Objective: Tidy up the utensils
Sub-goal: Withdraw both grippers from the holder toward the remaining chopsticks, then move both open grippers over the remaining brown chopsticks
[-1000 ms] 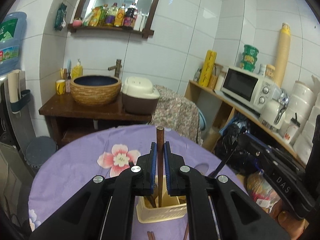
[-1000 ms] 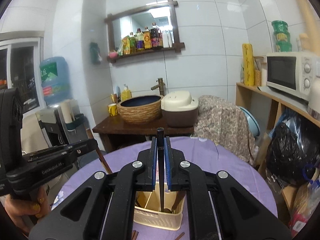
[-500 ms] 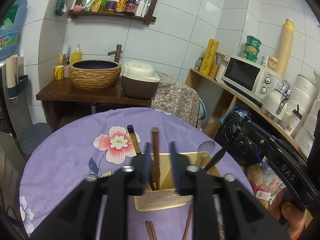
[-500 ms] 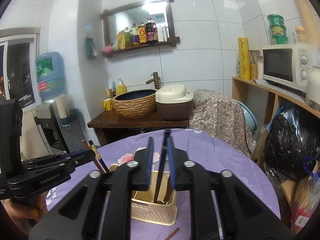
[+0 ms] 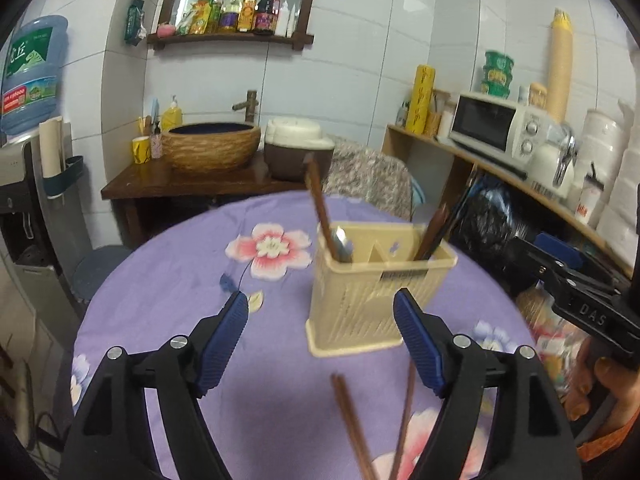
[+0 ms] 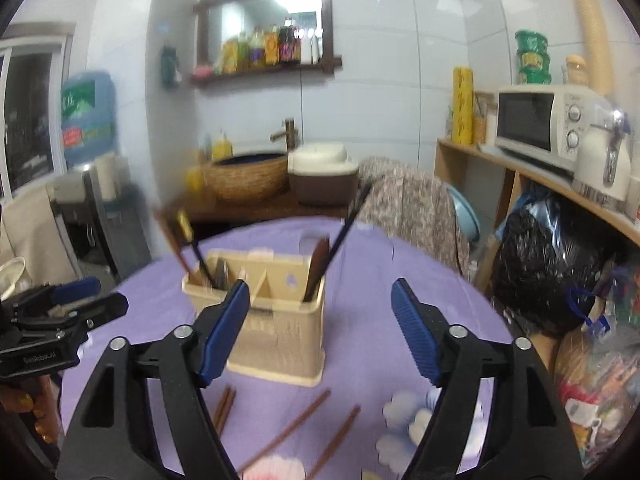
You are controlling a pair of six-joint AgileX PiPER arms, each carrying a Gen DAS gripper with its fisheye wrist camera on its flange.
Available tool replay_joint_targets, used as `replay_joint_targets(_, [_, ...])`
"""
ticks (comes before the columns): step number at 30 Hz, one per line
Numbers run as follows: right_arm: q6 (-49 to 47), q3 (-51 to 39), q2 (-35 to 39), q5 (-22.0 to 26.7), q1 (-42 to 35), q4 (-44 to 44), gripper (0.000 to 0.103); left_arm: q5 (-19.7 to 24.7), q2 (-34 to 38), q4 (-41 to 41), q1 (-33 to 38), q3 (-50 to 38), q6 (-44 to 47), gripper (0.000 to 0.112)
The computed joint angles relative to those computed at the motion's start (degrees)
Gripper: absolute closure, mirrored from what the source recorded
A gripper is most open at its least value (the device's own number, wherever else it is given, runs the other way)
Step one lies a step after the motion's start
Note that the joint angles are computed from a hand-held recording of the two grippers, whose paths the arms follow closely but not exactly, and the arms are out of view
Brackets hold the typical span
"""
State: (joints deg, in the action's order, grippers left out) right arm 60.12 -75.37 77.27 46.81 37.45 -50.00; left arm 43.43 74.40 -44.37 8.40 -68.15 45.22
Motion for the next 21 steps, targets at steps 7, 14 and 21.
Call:
replay_joint_targets(7, [-2.8,6.7,6.2,5.1,6.9,8.4,0.025,-3.1,-1.3,0.6,4.9,12.1,3.1,0.037])
replay_joint_targets(14, [-5.9,2.6,17.0,11.5,12.5,10.5,0.016,-2.5,-1.4,0.1,8.4,15.6,5.0,0.037])
replay_joint_targets(21, [-12.3,-1.1,20.4,16.4,11.6,15.3,0.014,-2.3,-2.5,-0.6,8.9,17.3,6.2,0.035])
